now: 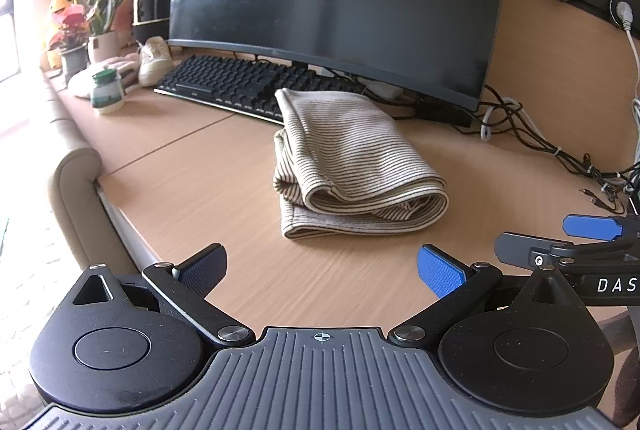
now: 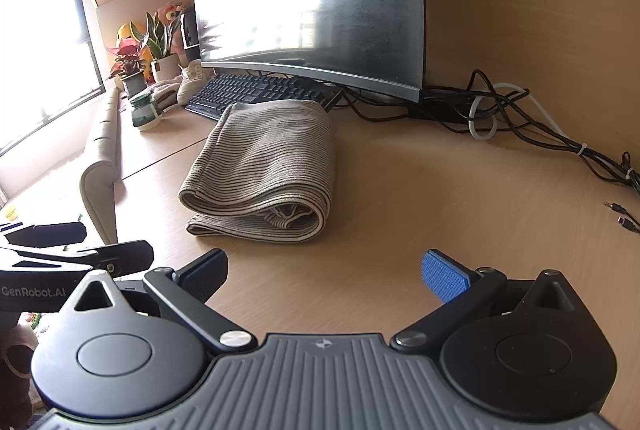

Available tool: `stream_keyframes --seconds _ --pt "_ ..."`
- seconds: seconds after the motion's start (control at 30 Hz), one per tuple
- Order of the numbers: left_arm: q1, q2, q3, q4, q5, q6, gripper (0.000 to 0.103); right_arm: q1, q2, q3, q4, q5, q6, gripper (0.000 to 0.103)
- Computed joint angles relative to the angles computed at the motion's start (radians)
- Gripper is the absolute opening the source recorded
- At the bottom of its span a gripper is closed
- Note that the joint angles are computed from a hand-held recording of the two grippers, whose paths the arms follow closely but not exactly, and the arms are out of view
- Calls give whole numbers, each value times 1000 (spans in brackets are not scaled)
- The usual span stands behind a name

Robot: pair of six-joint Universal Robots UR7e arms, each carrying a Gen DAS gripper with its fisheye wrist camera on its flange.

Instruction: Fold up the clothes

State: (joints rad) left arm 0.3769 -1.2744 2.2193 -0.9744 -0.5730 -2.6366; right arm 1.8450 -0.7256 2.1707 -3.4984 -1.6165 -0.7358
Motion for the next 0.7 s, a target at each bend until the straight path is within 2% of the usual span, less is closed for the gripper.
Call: stream_keyframes --seconds 0.7 --pt "12 -1 -3 -13 -4 29 103 4 6 -7 -3 -10 3 103"
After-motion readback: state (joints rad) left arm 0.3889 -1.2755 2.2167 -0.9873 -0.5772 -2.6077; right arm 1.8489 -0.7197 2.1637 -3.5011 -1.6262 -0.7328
